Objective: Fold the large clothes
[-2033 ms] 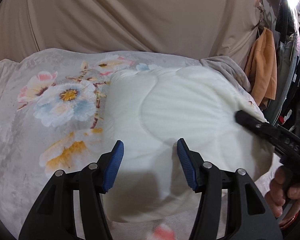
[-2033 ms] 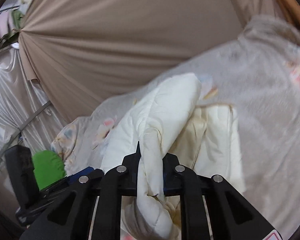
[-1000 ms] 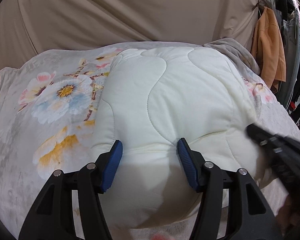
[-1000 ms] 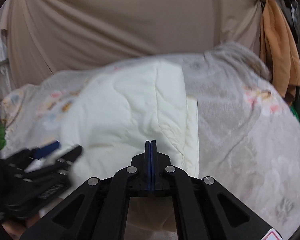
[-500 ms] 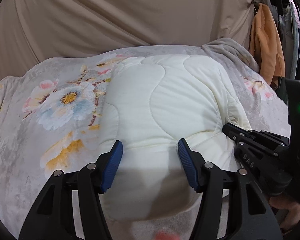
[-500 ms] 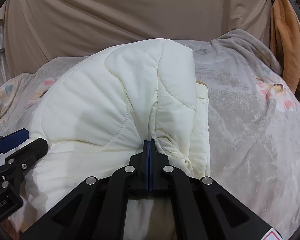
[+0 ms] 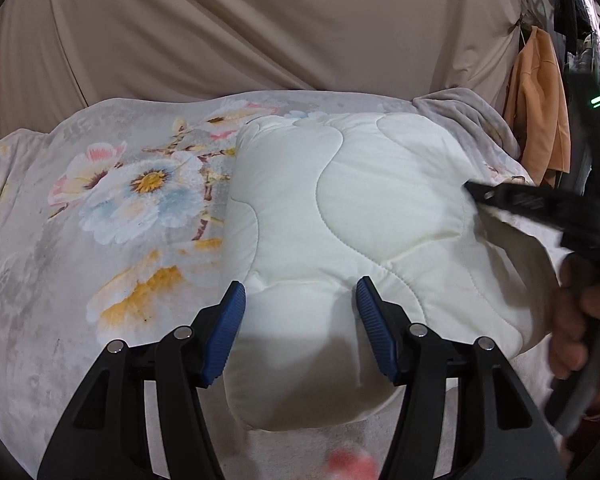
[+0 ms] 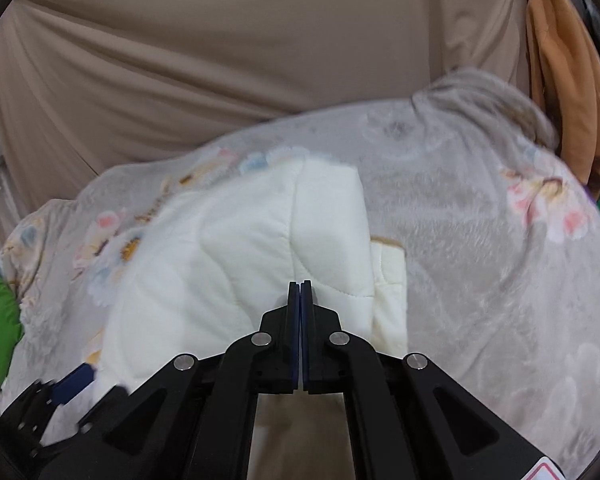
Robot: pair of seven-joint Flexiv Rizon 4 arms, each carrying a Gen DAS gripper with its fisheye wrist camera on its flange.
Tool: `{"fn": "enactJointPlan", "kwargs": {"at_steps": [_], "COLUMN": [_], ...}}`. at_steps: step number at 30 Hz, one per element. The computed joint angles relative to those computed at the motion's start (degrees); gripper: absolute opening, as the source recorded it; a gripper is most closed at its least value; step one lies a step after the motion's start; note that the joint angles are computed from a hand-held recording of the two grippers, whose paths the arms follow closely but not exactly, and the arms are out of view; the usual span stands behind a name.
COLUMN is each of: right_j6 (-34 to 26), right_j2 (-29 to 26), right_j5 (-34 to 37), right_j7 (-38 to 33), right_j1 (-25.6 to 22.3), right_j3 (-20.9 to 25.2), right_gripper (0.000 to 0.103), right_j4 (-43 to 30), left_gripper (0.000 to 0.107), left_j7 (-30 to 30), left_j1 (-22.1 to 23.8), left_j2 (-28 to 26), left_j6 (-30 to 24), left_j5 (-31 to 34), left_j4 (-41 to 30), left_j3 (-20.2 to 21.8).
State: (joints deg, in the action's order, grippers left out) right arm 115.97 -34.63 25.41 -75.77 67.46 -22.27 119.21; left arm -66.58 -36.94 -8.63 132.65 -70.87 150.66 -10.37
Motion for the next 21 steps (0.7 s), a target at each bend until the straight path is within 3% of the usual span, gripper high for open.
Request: {"fn": "enactJointPlan", "kwargs": {"at_steps": [2,7,13,18,21], "right_j6": [-0.28,0.78,2.19,3.43,1.41], "right_j2": [-2.62,-6.4,-7.86,-8.03,-5.95], "right_j5": [-2.3,-3.29,-5.61,-4.11,-0.14], "right_j7": [1.23,1.22,0.72,-0.28,-1.24], "right_j1": [-4.24,-4.85,-9.56,-8.98,-4.33], "right_j3": [3.42,3.33,7.64,7.67,3.65], "right_gripper": [0.0,0.0,0.0,0.0,0.0], "right_j4": [-2.6,-4.8,-6.85,-6.72,-5.01], "left_gripper": [0.057,0.058,0.061,0.064,0.064], "left_j7": [-1.04,-1.82,-0.88,-0.42,0.29], "left_j1": [0.33,0.85,0.3,0.24,-0.11], "left_j2": [-0.39,-1.8,-3.81,-3.75,-2.8], "left_j6": [0.35,0.88,2.97,2.36,1.5], "left_j5": [1.77,3.86,3.71,2.95,0.88], "left_j4": [0.08,-0.69,-1.75,-1.9,-1.66], "left_j3": [0.23,0.79,1.03,1.09,0.8]}}
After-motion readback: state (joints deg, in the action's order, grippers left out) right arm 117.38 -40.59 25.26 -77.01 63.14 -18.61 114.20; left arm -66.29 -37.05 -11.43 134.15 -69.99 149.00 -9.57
